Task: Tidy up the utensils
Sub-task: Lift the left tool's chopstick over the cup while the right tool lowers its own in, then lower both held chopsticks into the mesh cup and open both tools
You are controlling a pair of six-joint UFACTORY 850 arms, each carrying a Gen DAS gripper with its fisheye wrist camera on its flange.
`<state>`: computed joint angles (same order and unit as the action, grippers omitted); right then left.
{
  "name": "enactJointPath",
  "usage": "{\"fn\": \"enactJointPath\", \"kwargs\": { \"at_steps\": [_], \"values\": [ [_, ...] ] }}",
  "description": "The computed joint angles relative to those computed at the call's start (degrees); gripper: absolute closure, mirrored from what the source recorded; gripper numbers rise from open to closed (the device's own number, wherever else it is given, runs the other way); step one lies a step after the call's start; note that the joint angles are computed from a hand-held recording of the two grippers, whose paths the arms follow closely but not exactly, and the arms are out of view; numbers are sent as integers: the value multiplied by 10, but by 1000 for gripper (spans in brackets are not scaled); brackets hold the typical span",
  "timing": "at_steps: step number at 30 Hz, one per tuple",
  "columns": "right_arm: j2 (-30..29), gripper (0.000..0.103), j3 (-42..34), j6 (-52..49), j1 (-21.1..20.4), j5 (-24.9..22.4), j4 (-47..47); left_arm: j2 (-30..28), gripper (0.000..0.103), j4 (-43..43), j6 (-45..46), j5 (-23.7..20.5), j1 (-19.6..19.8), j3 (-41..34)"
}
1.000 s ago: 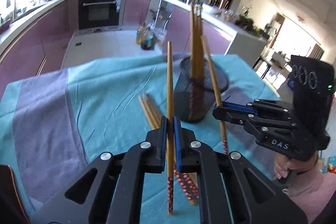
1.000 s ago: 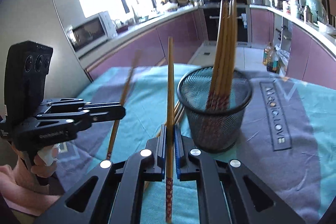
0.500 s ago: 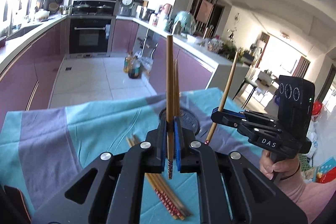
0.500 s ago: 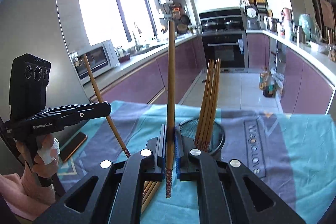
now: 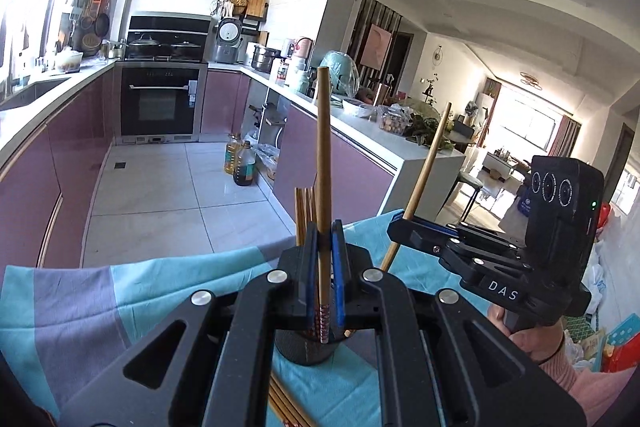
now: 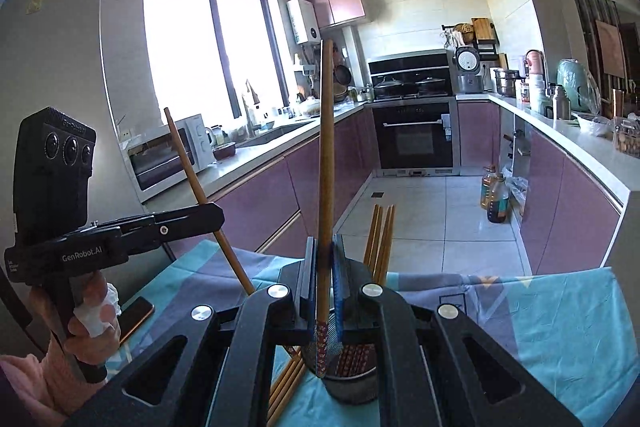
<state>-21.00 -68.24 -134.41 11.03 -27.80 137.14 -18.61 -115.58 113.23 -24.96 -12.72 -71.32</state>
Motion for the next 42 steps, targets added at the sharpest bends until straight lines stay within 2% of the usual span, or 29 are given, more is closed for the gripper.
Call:
{"fn": "enactJointPath", "kwargs": {
  "at_steps": [4,12,18,22,24,35,39,42],
  "values": [
    [-16,97,-16,-19,3,20,21,-21,96,13,-6,30,-13,-24],
    [-59,97,-54,50,6,66,-41,-56,96,130,-101,71,-31,-53],
    [-76,97,-70,138,9,95,-132,-84,96,286,-244,87,-34,-79],
    [-84,97,-76,189,14,112,-184,-112,96,410,-364,75,-29,-114],
    [-88,97,-80,212,13,115,-204,-120,96,445,-398,73,-30,-124],
    [-109,94,-103,269,13,132,-238,-149,95,510,-471,74,-33,-160],
    [-114,93,-109,284,11,133,-251,-141,91,464,-423,87,-33,-142],
    [-112,93,-106,272,11,129,-240,-129,89,397,-360,103,-32,-121]
  ]
}}
